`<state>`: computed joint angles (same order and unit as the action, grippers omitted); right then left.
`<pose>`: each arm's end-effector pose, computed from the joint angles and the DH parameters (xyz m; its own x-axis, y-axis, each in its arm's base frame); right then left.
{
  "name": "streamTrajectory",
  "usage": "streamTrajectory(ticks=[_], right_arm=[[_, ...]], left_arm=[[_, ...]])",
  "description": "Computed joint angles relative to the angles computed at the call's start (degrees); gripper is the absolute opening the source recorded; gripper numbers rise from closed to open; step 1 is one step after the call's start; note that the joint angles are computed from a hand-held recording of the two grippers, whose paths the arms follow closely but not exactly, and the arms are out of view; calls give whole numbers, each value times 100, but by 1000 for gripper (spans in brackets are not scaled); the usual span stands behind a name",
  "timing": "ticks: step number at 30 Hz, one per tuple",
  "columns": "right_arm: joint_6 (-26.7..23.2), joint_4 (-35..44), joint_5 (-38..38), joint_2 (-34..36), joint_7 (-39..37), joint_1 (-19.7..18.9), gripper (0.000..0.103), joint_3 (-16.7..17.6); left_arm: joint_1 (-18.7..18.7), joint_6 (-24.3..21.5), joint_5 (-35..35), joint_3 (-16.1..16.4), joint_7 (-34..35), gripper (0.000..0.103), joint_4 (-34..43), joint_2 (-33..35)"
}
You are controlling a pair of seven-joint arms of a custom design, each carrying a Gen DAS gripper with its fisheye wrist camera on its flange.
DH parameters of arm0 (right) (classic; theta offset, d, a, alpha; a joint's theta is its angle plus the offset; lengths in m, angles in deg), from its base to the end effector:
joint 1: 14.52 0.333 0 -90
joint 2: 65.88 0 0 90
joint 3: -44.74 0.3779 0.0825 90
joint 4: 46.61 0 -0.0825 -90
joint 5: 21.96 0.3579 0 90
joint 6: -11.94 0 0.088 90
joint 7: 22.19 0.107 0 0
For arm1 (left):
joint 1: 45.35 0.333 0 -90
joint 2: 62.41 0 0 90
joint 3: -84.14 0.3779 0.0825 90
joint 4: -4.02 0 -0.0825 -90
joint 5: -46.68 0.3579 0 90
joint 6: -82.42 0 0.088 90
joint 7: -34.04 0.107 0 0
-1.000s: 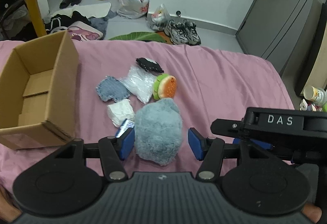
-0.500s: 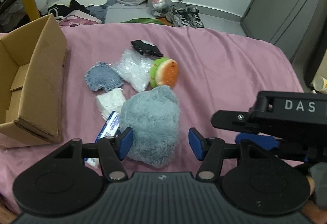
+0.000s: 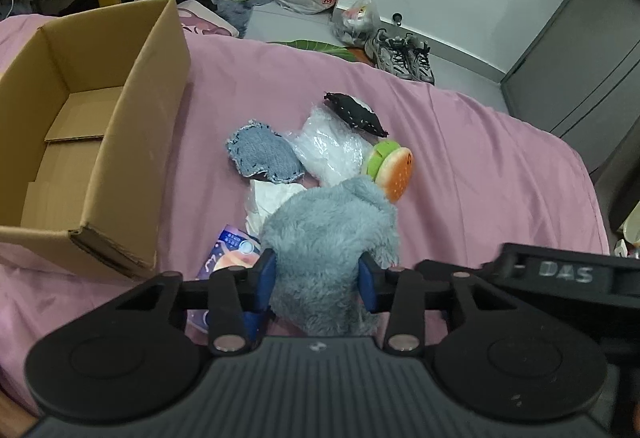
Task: Organize soft objects
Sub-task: 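Lift the grey plush with the left tool and carry it over the box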
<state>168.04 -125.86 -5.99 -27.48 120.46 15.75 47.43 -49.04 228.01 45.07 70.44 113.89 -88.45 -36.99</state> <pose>0.6741 0.4111 0.4546 -0.3844 -0.6761 -0.6286 -0.8004 0.5833 -0.1380 0.6941 -0.1826 0.4976 -0.1062 -0.9725 0.2072 -0.8980 0.0044 -0.4399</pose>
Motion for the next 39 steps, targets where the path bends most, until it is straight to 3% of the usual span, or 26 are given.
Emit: streamTrajectory(ticks=[14,18,24,39], right_arm=[[618,129,413,220,4,-38,38,163],[802,221,634,337,-197,-165,25,414],[1313,-113,745,138,-450,-85,13,403],[1578,-424,131,-269,16,603,10,-436]], left_arm=[[395,47,-882,-246,250,38,-37,29],[420,23,-1014,-236,248,38,-25,37],[443,39,-1100,-226,241,38,-29,-9],[653,324,-1862,-397,1061,38,-352,-484]])
